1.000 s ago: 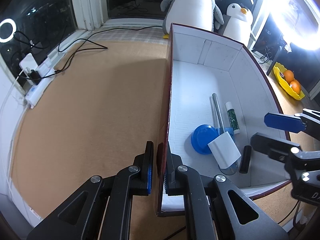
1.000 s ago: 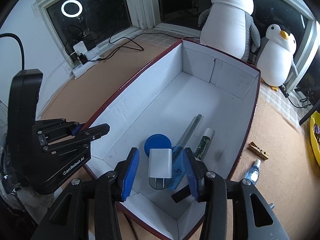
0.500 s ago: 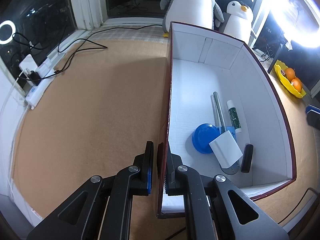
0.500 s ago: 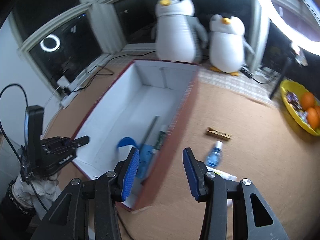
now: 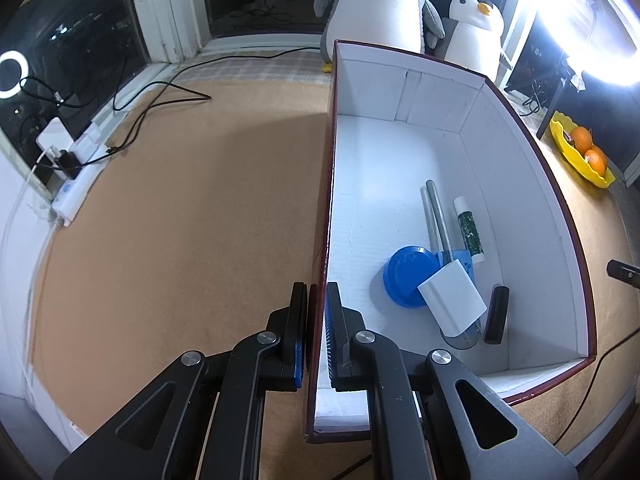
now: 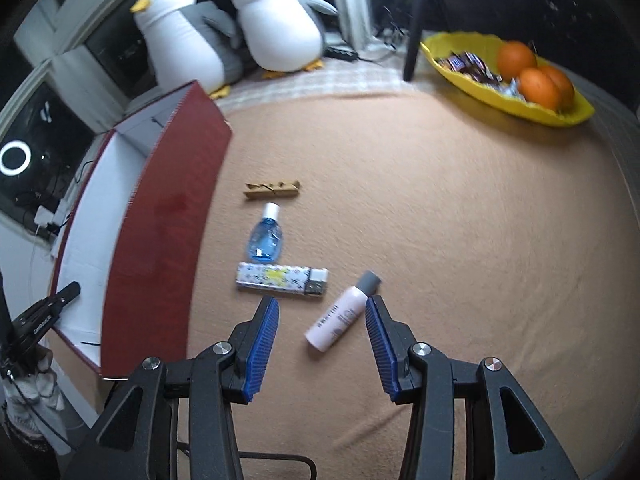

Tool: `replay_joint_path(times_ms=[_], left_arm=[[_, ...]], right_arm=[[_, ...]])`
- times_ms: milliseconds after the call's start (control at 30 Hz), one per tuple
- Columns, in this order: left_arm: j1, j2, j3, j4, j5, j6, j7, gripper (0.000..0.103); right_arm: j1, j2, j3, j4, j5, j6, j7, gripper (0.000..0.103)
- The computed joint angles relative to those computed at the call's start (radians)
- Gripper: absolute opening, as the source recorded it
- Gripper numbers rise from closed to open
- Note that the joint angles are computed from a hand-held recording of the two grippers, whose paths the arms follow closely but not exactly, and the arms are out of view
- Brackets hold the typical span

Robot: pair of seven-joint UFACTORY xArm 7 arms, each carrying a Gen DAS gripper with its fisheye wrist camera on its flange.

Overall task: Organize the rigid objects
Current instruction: 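Move the right gripper to the white spray bottle and grasp it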

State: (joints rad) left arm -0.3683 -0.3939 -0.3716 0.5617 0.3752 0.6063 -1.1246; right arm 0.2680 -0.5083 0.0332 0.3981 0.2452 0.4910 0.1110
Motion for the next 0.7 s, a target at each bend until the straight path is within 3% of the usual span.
replay_joint_path(times_ms=[300, 700], left_arm=[[-0.002, 0.024, -0.004, 0.031, 0.019, 0.04, -0.001, 0.007], [-0.014, 0.05, 0.0, 0.062, 0.043, 0.082, -0.028, 0.007]], right_arm=[[0.004, 0.136, -0.032, 0.029, 0.068, -0.021, -0.031, 0.037], [-0.02, 0.255, 0.023, 0.081, 0.03, -0.044, -0.04, 0.027]])
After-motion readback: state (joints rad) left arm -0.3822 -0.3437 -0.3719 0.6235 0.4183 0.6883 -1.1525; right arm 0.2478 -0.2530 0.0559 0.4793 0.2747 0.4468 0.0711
